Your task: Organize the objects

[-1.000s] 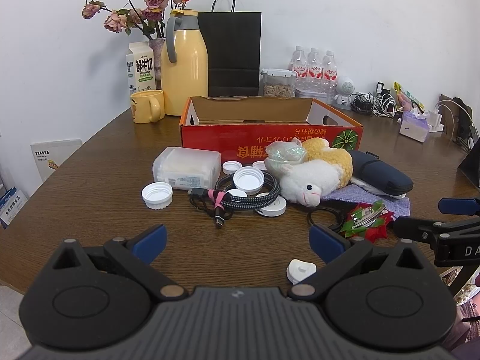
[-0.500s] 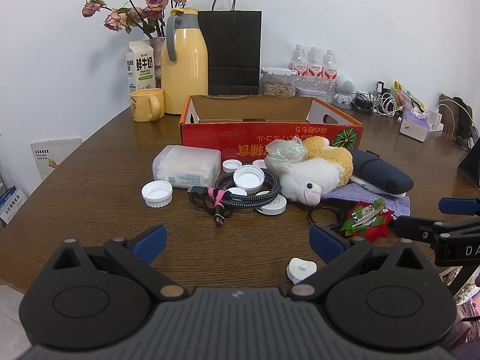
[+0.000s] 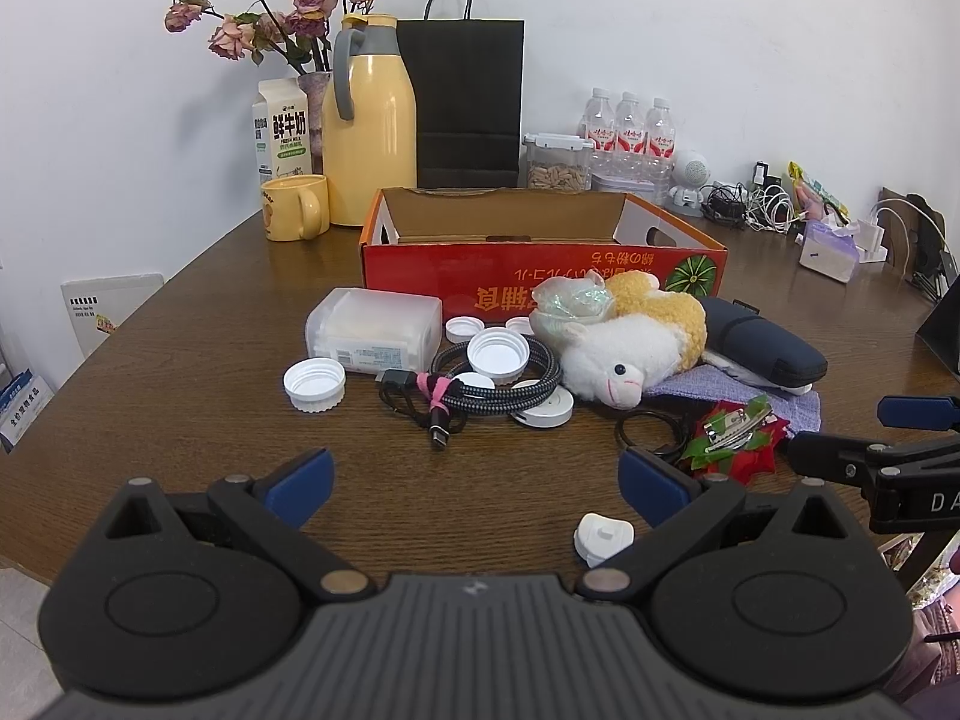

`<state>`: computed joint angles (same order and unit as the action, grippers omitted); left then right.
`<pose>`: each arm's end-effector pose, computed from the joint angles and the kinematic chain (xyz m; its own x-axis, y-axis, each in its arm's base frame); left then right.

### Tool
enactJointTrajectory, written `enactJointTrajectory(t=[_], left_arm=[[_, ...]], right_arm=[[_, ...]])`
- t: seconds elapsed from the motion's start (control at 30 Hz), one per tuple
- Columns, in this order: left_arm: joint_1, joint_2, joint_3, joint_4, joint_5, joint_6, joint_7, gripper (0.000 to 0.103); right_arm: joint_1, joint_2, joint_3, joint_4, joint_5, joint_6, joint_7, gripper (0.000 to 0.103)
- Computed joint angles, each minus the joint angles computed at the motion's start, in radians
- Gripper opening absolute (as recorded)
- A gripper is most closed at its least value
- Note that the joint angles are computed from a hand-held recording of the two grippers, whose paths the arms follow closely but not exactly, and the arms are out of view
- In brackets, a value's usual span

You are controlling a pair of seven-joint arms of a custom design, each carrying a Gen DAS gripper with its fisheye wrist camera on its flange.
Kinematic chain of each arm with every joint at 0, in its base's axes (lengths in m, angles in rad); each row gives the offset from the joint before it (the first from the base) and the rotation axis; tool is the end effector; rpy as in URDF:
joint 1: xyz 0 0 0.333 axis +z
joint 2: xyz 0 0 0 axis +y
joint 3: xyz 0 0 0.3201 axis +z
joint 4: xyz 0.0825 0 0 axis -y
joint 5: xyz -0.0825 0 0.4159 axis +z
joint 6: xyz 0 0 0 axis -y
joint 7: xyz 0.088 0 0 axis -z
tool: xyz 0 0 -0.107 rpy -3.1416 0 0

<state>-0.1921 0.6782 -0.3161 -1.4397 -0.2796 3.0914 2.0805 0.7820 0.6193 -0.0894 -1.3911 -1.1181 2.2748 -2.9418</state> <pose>0.7375 -0.3063 0.4082 -0.5452 -0.8383 0.0085 -0.4458 0.2813 -0.8498 0.6073 0.4949 0.3782 -0.3424 -0.9369 -0.0711 -0.4880 0.2420 -0.8386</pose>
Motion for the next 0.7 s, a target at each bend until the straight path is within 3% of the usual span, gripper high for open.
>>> enactJointTrajectory(t=[0.7], left_arm=[[0.015,-0.009,-0.016,-0.024,-0.004,0.012,0.010,0.103]], right_arm=[[0.001,-0.001,0.001,0.000,-0.001,-0.002,-0.004,0.103]])
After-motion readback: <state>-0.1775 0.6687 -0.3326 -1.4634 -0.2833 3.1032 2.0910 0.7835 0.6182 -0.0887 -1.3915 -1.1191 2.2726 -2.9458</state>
